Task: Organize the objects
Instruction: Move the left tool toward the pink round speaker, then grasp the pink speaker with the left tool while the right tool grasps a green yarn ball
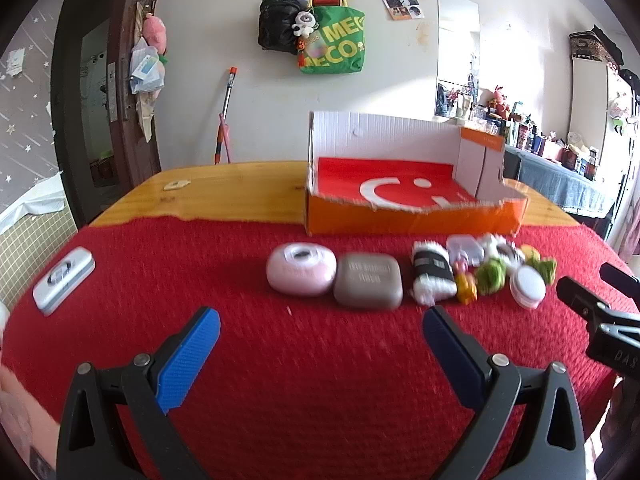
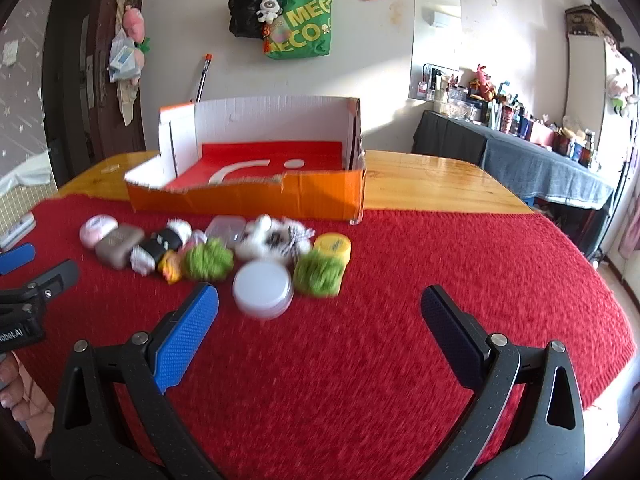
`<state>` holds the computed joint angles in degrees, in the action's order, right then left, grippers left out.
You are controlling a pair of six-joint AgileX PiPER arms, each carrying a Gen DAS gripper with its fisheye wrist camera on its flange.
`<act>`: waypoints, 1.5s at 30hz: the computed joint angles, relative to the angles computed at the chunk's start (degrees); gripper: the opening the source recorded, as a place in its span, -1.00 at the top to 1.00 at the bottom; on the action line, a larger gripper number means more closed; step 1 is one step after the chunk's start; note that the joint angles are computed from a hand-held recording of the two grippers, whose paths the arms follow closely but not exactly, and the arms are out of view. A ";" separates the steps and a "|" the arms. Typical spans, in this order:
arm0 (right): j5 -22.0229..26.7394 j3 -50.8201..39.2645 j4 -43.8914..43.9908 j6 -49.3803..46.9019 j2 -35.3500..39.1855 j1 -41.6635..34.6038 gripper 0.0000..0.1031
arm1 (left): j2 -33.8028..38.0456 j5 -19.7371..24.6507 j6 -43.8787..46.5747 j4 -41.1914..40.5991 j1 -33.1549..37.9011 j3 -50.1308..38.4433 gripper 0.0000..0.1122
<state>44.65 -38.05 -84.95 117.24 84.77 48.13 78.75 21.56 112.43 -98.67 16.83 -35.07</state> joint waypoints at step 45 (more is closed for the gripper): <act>-23.90 -10.70 49.43 -60.37 3.21 -27.06 -0.81 | 26.07 11.66 -46.92 59.89 -0.29 -36.40 -0.60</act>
